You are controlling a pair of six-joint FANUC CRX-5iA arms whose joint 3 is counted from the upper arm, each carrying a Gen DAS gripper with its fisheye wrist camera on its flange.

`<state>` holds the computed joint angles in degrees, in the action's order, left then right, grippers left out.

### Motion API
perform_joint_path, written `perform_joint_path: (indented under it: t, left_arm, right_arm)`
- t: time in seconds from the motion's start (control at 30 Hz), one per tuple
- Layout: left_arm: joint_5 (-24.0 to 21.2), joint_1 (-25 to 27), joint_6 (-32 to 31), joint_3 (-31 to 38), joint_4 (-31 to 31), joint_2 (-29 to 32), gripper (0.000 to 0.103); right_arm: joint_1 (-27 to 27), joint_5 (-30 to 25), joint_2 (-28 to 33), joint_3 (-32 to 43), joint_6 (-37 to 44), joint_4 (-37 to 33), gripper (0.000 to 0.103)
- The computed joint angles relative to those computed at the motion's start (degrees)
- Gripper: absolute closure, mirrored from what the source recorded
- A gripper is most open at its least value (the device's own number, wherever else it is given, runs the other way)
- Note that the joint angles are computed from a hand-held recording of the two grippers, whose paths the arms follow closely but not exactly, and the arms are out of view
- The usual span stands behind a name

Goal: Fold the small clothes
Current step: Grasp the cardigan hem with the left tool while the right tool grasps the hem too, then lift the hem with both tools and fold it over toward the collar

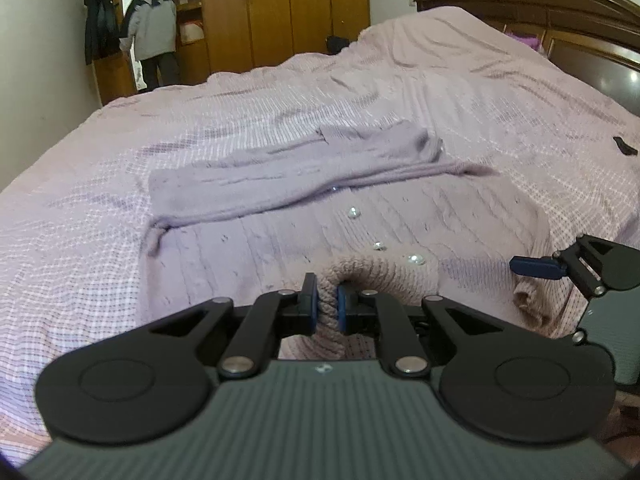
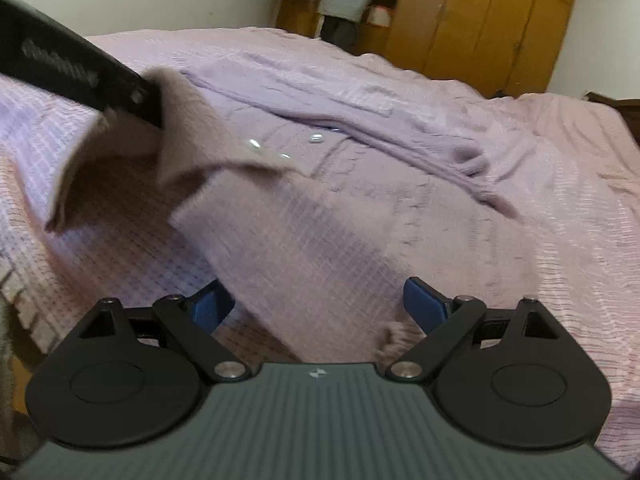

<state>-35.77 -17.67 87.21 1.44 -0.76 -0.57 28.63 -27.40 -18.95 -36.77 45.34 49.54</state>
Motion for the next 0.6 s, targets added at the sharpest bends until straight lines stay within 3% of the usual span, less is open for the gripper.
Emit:
perform_joint_path:
  t: [0.07,0.17,0.27,0.6]
  left_arm:
    - [0.0,0.2,0.4,0.1,0.1,-0.1,0.091]
    - [-0.2,0.4,0.6,0.2,0.8,0.1,0.091]
    - [-0.3,0.4,1.2,0.6,0.6,0.3,0.091]
    - [0.7,0.7,3.8,3.9,-0.9,1.1,0.091]
  right_arm:
    - [-1.1,0.6,-0.4,-0.9,-4.5,3.6,0.040]
    - [-2.2,1.7,-0.9,-0.2,-5.5,1.9,0.071]
    - [-3.1,3.4,-1.5,-0.4,-6.9,2.9,0.094]
    - [-7.6,10.3,-1.1,1.5,-15.5,11.9,0.098]
